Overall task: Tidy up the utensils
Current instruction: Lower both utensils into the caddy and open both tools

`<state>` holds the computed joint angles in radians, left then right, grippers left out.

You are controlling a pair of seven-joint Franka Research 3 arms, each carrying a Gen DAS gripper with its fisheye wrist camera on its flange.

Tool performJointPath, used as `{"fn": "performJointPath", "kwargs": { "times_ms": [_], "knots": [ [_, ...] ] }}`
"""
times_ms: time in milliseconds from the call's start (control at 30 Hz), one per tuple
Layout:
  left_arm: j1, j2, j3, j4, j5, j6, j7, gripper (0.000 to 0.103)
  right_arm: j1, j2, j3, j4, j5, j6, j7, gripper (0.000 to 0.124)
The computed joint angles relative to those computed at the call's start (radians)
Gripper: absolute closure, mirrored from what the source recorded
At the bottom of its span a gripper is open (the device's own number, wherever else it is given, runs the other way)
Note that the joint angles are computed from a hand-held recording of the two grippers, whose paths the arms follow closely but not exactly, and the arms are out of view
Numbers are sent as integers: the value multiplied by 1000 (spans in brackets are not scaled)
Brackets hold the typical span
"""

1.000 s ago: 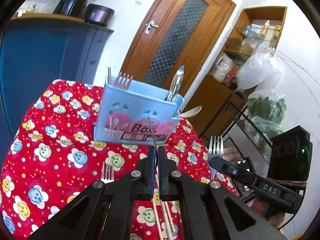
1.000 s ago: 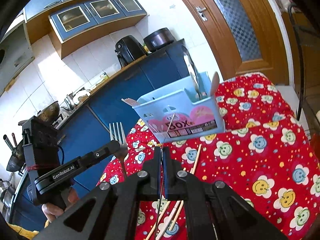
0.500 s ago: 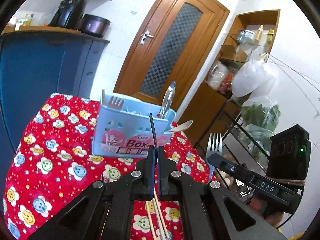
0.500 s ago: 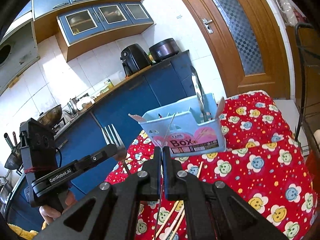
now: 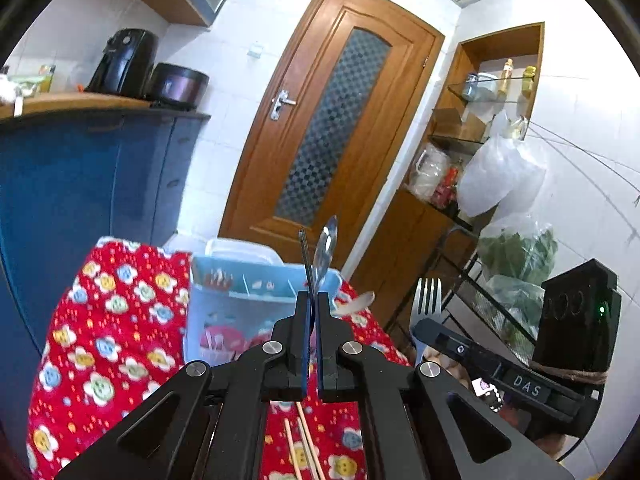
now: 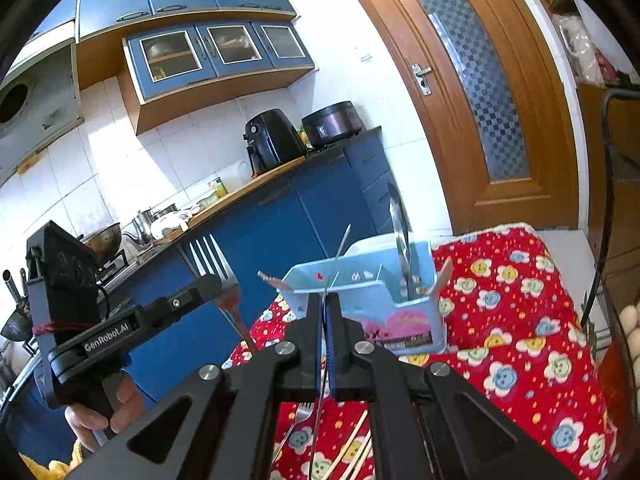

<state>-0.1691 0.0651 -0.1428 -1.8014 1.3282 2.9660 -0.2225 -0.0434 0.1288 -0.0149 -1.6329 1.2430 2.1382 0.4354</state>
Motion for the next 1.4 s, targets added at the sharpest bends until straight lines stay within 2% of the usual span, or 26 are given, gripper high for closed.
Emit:
{"fn": "performJointPath", "kwargs": {
  "times_ms": [367,633,800,900,1167,1300,1400],
  "knots": [
    [-6,73,41,130,-83,22,97,102,1,81,30,133,-10,63,35,121],
    [-22,138,78,263,-137,25,175,102,0,158,73,240,-47,154,59,121],
    [-56,185,125,355,-79,12,121,102,4,211,99,305,-86,212,92,121],
    [-68,214,138,398,-60,-9,116,102,9,240,116,340,-107,259,104,121],
    [-86,279,174,447,-109,-24,148,102,37,305,161,401,-172,435,103,121],
    [-88,292,189,448,-115,-10,133,102,55,341,181,425,-214,531,98,121],
    [-95,298,203,447,-105,-2,115,102,59,361,196,435,-245,570,100,121]
  ]
}}
